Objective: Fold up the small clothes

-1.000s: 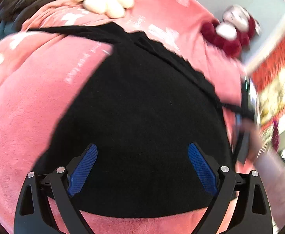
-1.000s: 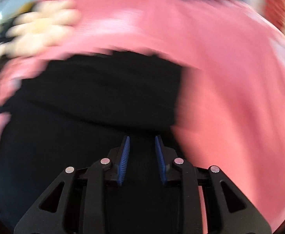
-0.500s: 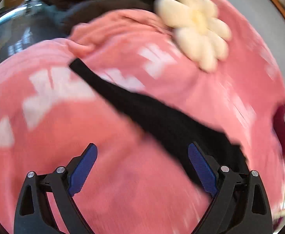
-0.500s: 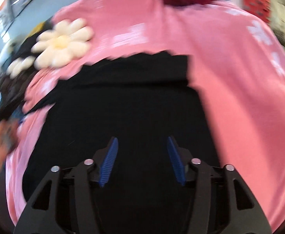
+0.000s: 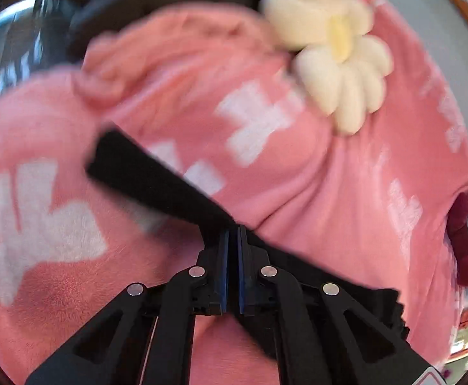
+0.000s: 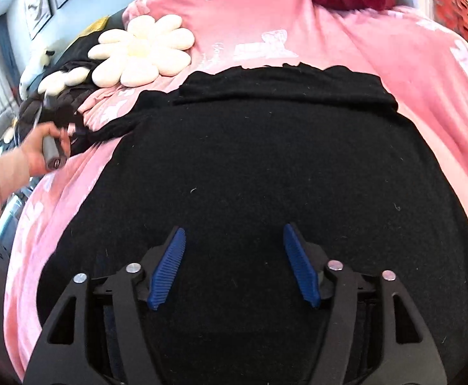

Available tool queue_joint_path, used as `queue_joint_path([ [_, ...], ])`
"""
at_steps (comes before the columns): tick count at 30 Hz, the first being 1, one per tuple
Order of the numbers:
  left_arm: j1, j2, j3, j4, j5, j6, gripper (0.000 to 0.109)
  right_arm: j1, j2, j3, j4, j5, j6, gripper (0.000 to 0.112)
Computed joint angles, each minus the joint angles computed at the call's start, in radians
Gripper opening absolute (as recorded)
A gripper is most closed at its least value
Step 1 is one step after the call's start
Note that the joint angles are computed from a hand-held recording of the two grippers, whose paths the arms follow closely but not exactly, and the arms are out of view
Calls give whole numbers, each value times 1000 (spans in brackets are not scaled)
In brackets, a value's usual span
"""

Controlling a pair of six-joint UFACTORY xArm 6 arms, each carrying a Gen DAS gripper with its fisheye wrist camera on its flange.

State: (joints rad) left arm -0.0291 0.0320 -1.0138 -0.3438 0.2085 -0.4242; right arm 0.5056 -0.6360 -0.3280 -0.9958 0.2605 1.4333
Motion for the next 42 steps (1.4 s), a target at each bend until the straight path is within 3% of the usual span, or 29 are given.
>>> queue_joint_path([
  [2,-41,-48,-10,196,-44,-104,2,-14,-10,10,23,-20,-22,65],
  [5,-152,-98,-76,364,-68,-120,2,-53,-48,49,103,-72,-66,65],
  [7,-278,-104,-156,343,-52,-4,2,-82,-78,75,188,-93,-121,65],
  [11,-519,-54,-272,168,5,236,7,-134,-151,117,346,-64,-243,67],
  [12,-564,-31,-294,149,28,250,23,-162,-190,134,379,-37,-276,67],
  [13,-613,-3,-314,166,75,222,58,-178,-209,141,400,-21,-296,69],
  [15,-670,8,-262,321,63,48,77,-242,-248,164,499,-1,-386,72],
  [19,-698,-65,-82,597,59,-371,77,-371,-330,206,657,10,-533,72],
  [23,-722,-226,179,612,25,-589,77,-445,-266,161,874,-60,-797,72],
  [25,-715,-309,275,673,40,-657,77,-462,-146,84,959,-131,-954,72],
  [27,-710,-374,334,780,71,-752,77,-493,-9,-24,942,-158,-1056,70],
  [28,-706,-407,358,856,91,-828,77,-496,43,-66,987,-169,-1116,65],
  [31,-679,-450,414,932,49,-898,77,-498,230,-234,1251,-133,-1314,62],
  [36,-657,-463,448,1058,5,-968,78,-538,449,-426,1313,-42,-1280,61],
  [37,-654,-453,443,1078,-1,-980,78,-537,477,-451,1302,-19,-1269,52],
  [38,-648,-462,457,1086,-14,-982,78,-532,495,-469,1302,0,-1277,27],
  [39,-640,-467,471,1099,-35,-995,78,-528,514,-492,1261,29,-1264,12],
  [40,-637,-462,473,1116,-43,-1009,78,-520,519,-503,1246,33,-1271,3],
  [42,-636,-455,462,1195,-36,-1063,78,-502,496,-507,1247,-3,-1313,3],
])
